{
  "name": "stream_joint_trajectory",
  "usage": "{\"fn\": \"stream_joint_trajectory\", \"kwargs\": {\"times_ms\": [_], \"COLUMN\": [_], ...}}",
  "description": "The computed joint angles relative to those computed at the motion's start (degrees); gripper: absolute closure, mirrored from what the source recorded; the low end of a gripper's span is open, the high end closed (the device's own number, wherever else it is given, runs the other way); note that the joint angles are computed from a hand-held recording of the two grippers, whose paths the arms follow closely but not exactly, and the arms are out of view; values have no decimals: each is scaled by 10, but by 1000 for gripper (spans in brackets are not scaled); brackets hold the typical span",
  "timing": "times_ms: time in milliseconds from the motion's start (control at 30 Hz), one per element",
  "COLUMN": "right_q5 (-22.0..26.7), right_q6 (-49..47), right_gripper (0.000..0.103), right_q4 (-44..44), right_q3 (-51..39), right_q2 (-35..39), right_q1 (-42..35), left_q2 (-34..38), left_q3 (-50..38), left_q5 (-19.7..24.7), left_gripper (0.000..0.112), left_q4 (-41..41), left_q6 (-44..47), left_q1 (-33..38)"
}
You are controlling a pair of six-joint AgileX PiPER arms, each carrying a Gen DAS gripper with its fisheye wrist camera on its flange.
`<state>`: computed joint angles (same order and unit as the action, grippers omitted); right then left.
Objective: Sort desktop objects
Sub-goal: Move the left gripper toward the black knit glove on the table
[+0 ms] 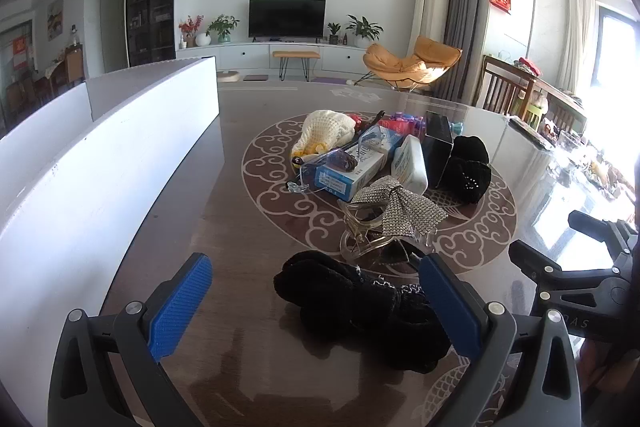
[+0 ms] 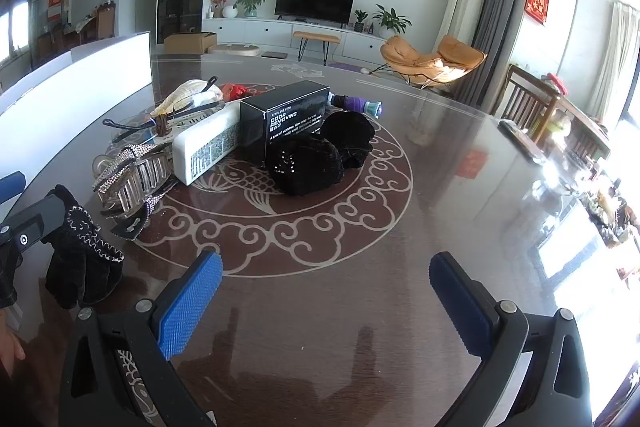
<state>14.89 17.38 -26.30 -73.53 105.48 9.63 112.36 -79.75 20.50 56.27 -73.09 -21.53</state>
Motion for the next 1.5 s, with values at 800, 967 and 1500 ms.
{"fn": "stream_joint_trajectory", "kwargs": {"times_ms": [800,967,1500], "right_q5": [2,3,4], "right_q6": [-35,-42,-52], "right_gripper": [0,0,0], "right_q4": [40,48,65], "right_q3": [-3,-5,-8], "right_q2": [4,6,8], "right_q1": [-6,-7,-9], "left_q2": [-1,-1,0], "left_q3": [2,2,0], "left_q5": [-5,-5,-3], "left_gripper": [9,9,9], "left_q4": [-14,-14,-14], "left_q6": [10,10,13], "left_q1": [3,3,1]}}
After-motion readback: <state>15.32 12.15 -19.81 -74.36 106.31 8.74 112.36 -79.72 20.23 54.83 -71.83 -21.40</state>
